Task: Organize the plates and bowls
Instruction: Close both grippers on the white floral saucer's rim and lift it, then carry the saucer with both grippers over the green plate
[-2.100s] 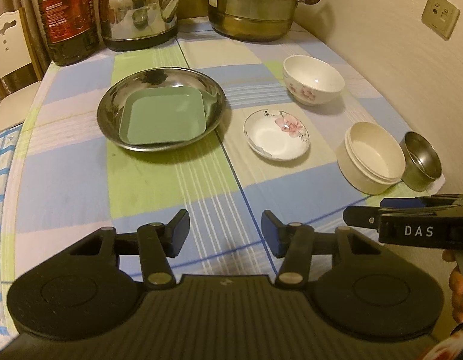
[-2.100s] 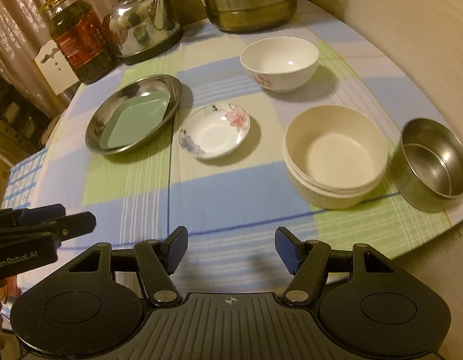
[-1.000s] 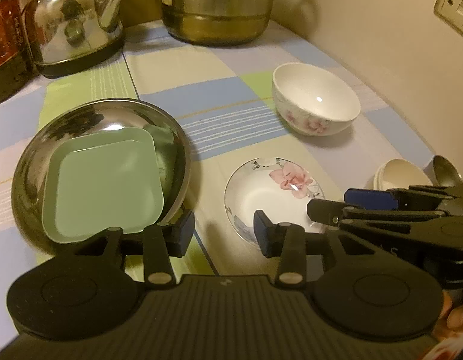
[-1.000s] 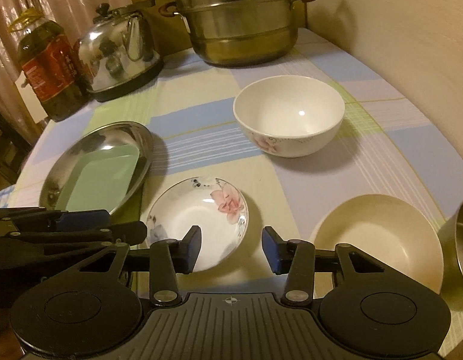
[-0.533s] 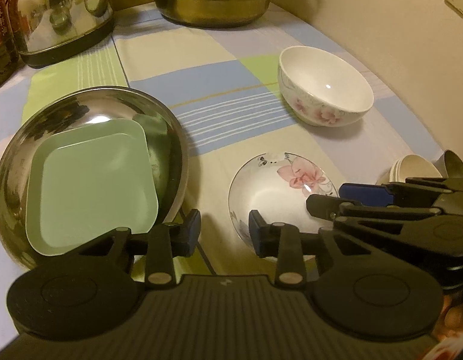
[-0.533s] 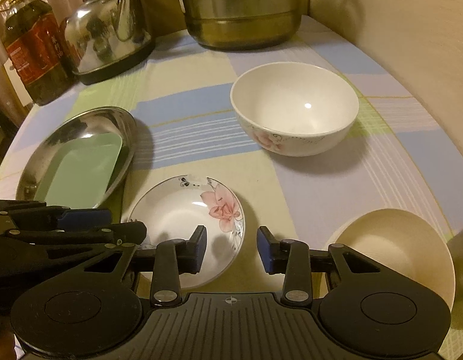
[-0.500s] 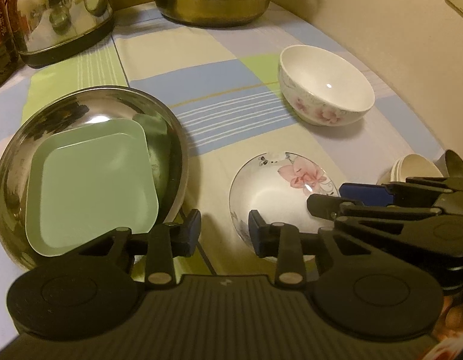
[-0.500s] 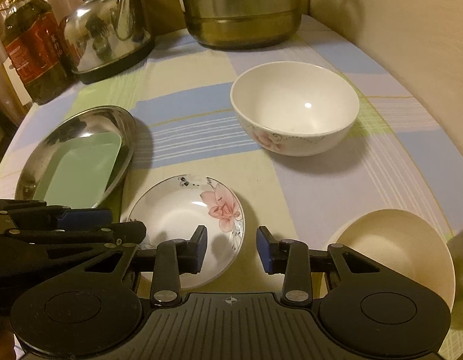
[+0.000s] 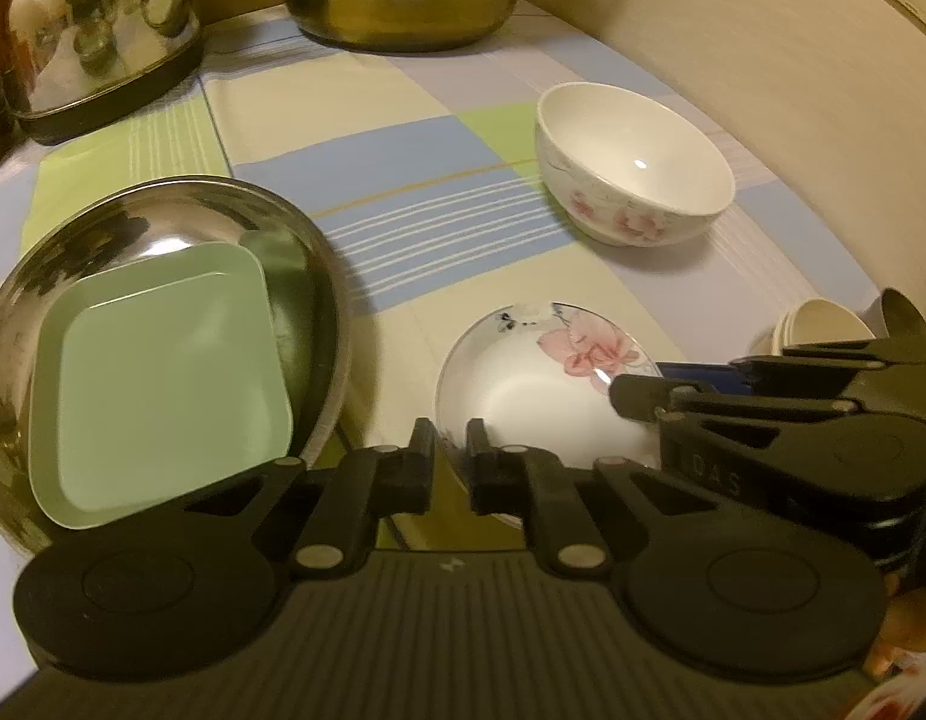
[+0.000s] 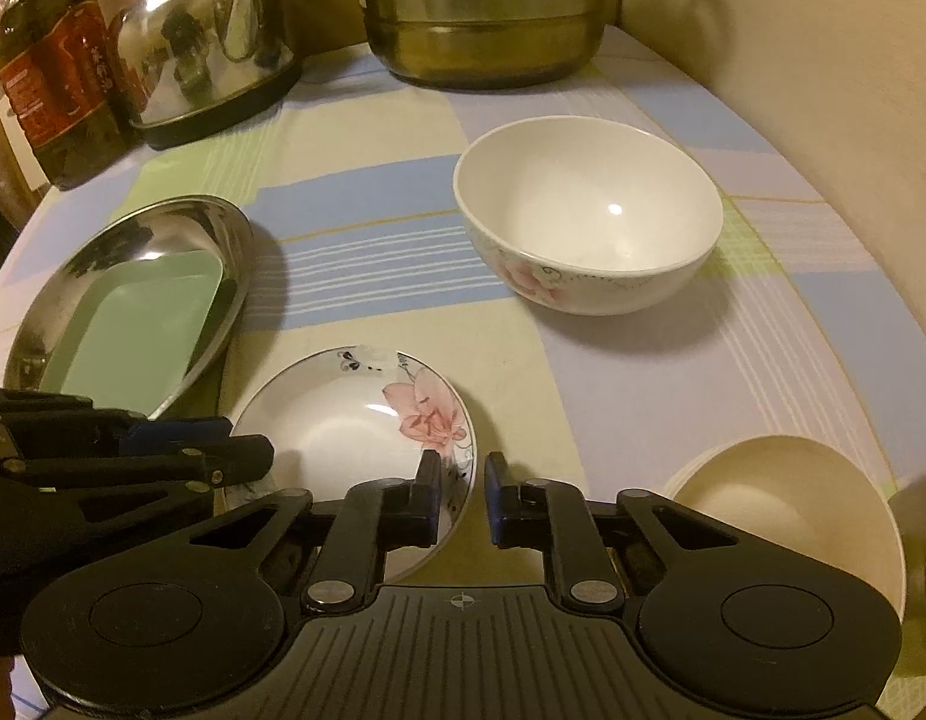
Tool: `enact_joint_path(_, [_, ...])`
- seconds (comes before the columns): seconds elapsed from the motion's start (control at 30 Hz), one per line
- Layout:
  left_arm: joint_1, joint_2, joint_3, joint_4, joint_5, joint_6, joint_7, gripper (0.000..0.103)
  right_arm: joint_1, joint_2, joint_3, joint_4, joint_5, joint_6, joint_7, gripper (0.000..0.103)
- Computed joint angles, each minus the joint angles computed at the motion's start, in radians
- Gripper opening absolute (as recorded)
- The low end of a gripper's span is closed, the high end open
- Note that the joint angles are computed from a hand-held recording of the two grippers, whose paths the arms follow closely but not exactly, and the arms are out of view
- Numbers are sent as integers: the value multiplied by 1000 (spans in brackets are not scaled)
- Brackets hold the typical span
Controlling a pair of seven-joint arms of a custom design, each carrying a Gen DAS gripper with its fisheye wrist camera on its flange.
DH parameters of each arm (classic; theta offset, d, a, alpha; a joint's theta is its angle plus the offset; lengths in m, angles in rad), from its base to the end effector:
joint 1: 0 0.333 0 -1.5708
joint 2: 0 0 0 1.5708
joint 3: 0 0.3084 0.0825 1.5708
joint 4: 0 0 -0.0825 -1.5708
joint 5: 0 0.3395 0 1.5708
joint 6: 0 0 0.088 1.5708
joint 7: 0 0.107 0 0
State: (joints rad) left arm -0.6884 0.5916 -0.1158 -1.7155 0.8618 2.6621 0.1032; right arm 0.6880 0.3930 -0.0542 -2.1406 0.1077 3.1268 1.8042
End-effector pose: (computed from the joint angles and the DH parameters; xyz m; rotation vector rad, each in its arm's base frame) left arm 0.4506 -0.4836 0.3025 -1.9323 1.9493 -0.6821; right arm 0.4784 0.3426 0.3154 -2.0692 1.5200 -0.2526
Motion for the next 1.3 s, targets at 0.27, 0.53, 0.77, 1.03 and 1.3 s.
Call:
enact_joint_path(0.27, [-3,-6,-1,-4,1,-8,-8,9,5,-7,-1,-7,2,4,1,12])
enact_joint_path(0.53, [-8,-45,0,-50,26,-12,-61,8,-35,-39,50,-28,22,14,-27,11])
enact_joint_path(0.77, [-6,-112,-8,-125,79,-28,-164,8,-102,-62,145,-37,69,24,-95,11])
enact_joint_path(1.03, [24,-216,-43,-228,153,-77,-296,7,-159,-55,248,-1,134,21,-189,11])
enact_joint_path(1.3, [77,-308,-91,-317,201,-147,-397,7,-166,-8,307,83,182,-7,-280,11])
